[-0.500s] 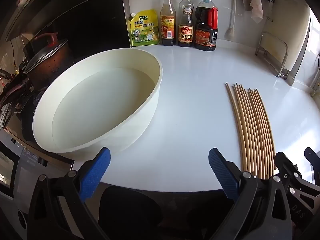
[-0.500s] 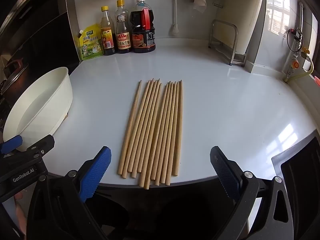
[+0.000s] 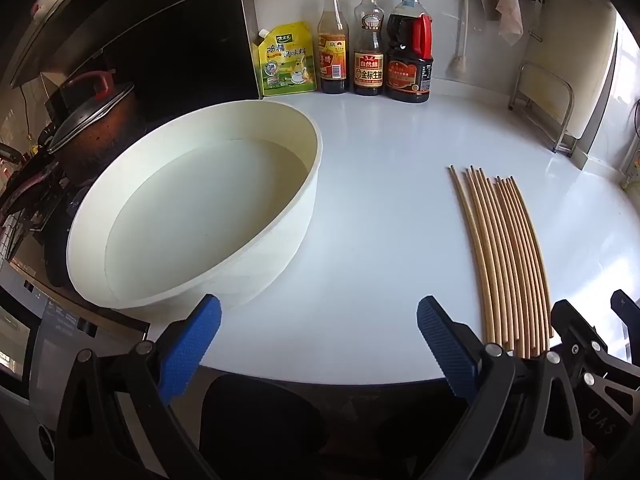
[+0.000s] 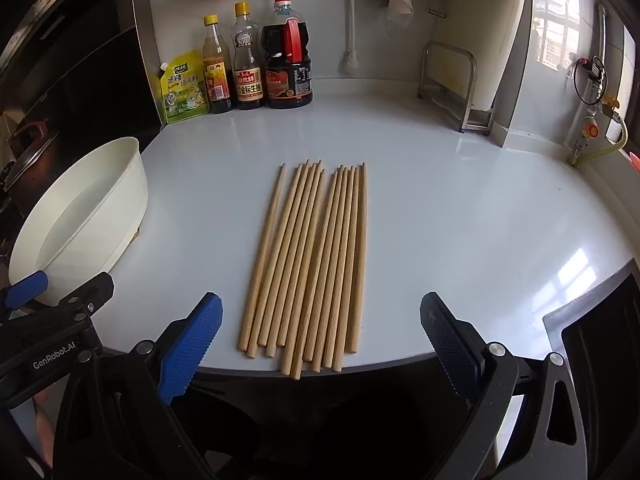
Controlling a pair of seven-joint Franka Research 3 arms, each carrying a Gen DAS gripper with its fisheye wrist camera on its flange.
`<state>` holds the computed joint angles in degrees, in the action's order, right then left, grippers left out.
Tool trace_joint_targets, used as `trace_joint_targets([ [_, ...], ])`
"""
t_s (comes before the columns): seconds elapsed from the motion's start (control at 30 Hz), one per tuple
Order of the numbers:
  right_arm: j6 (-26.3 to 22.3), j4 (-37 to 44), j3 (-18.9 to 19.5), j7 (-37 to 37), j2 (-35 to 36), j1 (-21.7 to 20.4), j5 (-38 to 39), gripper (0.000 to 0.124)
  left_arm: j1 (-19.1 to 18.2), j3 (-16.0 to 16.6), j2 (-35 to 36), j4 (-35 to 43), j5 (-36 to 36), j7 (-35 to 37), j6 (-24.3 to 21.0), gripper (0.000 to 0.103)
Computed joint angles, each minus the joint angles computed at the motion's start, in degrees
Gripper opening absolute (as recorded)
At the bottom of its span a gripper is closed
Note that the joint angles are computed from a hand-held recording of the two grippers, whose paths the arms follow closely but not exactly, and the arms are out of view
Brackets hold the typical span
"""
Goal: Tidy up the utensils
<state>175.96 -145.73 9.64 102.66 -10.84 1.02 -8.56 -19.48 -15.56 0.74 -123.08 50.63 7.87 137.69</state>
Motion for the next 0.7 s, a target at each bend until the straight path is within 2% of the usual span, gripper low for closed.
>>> trace_joint_targets([
  [0.17,-0.40,-0.77,-1.27,-1.86,-1.10,1.40,2.01,0.095,0.04,0.05,-0.08,-0.11,0.13,-0.27,0.11,0.097],
  [0.37,-0.39,-0.13,0.22,-0.22,-0.53,-0.13,0.53,0.095,0.09,0.04,-0.05,-0.11,0.32,-0.23,0.14,0.097],
  [0.53,-0.82,-0.11,-1.39,-1.93,-0.39,1.82,2.72,0.095,0.14,0.09,-0.15,-0.18,0.32,-0.14,0.16,0.097],
  [0.7,-0.62,-0.09,-1.58,-2.64,-0.33,2.06,3.49,0.095,0.31,0.13,-0.33,-0.31,0.18,0.06,0.35,0.097],
])
